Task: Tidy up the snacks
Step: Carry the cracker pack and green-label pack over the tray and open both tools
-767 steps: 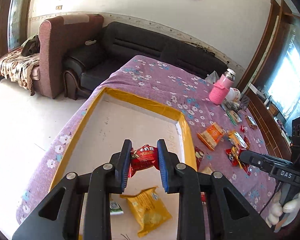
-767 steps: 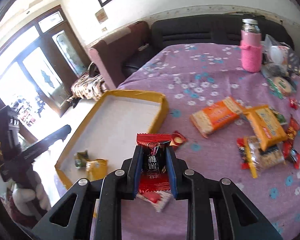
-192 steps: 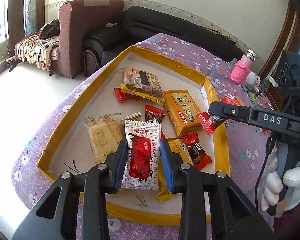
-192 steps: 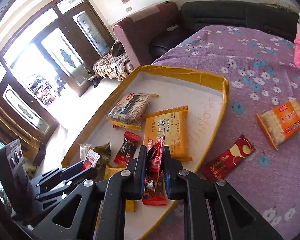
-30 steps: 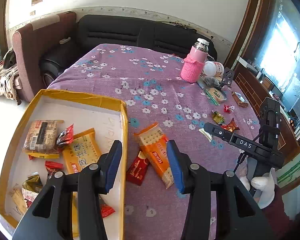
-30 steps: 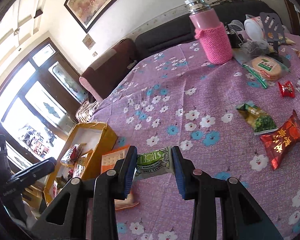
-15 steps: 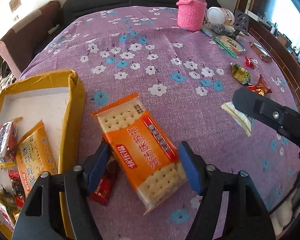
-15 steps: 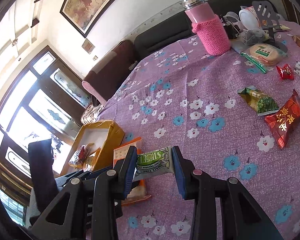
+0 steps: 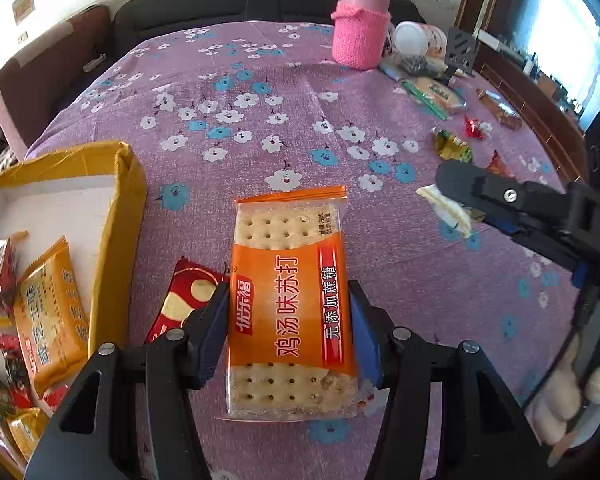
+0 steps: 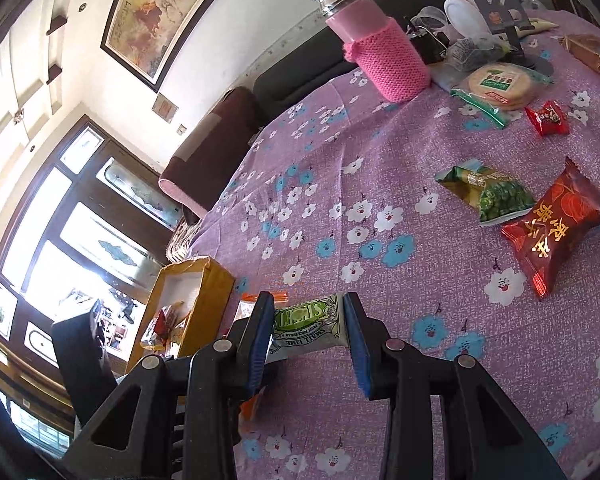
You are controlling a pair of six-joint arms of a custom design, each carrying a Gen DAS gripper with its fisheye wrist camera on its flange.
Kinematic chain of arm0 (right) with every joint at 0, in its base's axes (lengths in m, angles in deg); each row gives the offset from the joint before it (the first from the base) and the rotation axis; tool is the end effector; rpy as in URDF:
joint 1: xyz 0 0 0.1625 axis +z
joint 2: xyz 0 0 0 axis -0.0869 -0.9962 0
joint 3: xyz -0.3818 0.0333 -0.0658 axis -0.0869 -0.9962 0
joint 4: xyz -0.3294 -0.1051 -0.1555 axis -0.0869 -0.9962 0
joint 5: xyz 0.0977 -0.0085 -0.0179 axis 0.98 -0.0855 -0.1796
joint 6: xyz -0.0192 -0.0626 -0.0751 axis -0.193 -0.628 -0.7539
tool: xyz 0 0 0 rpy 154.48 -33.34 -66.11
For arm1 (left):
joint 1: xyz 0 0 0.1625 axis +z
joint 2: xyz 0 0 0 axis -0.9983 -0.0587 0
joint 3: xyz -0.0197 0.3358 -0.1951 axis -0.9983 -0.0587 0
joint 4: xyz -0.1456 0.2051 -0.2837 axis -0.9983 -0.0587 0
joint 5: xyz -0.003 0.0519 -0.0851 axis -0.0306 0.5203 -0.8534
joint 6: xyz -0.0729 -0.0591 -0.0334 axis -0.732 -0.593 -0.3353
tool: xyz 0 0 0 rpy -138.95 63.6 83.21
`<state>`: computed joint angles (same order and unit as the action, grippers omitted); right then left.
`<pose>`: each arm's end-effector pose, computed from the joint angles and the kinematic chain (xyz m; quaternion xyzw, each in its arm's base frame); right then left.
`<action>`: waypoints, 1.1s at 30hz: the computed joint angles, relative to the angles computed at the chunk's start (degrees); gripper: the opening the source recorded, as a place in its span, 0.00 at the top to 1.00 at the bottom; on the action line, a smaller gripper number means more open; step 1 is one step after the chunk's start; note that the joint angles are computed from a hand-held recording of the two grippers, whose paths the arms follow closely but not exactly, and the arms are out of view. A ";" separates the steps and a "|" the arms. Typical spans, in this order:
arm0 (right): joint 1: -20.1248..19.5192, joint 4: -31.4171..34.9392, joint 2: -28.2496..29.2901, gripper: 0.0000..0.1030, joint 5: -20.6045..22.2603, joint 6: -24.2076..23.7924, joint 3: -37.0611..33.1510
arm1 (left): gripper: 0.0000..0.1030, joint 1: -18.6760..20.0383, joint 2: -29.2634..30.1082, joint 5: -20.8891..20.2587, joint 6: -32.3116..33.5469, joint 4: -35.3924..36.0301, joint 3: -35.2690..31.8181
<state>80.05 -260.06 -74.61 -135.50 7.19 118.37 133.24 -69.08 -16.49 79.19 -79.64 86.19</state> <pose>0.0259 -0.4506 0.1859 -0.0226 -0.9174 0.3940 0.0505 -0.2260 -0.5129 -0.0029 0.3148 0.9039 -0.1454 0.2505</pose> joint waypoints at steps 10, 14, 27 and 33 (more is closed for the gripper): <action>8.30 -1.54 3.81 0.65 -5.23 -3.28 -1.18 | 0.47 1.65 -19.64 -1.71 -4.92 -6.51 13.13; 14.53 2.60 7.35 0.65 -8.65 -2.36 -5.49 | 0.47 4.60 -24.70 2.02 -5.68 -7.47 15.22; 27.02 22.03 26.58 0.65 -24.24 0.22 -32.26 | 0.47 14.21 -25.46 0.47 -3.67 -7.57 12.71; 26.81 26.51 31.11 0.63 -28.38 1.91 -38.92 | 0.44 14.37 -26.52 -0.82 -2.08 -9.40 13.45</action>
<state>106.85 -233.55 -43.50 -163.88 9.10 79.45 147.62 -95.60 -17.31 77.11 -89.03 99.64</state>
